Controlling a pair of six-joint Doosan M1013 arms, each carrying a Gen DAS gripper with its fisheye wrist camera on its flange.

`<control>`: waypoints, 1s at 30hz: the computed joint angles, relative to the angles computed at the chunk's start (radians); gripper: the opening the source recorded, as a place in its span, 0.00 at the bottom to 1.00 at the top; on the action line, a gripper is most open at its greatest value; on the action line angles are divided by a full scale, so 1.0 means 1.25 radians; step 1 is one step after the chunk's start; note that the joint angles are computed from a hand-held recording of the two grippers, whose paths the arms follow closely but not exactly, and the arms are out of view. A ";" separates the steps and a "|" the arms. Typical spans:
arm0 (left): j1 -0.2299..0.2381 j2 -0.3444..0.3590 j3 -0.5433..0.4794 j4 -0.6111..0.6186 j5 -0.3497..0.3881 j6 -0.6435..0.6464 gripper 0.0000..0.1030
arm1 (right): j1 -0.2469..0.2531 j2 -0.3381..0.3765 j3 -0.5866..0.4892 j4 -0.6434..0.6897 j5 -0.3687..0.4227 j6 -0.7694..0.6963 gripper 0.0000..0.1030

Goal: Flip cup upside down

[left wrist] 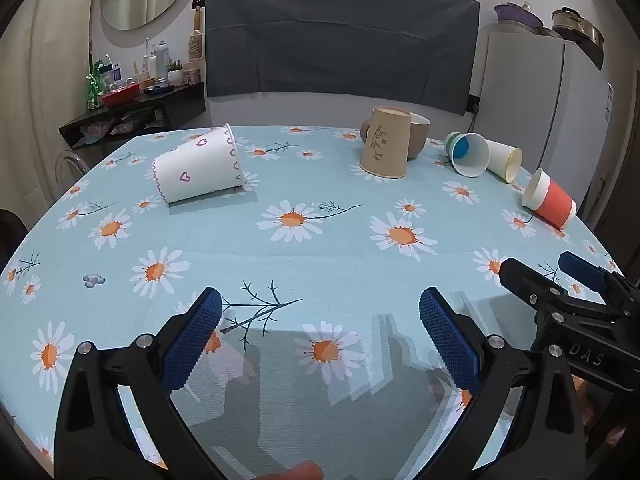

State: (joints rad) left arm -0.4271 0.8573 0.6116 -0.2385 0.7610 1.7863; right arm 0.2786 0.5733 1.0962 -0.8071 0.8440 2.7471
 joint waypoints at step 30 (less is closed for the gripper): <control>0.005 0.005 -0.008 -0.023 0.015 0.006 0.94 | -0.001 0.004 -0.006 0.015 0.005 -0.006 0.92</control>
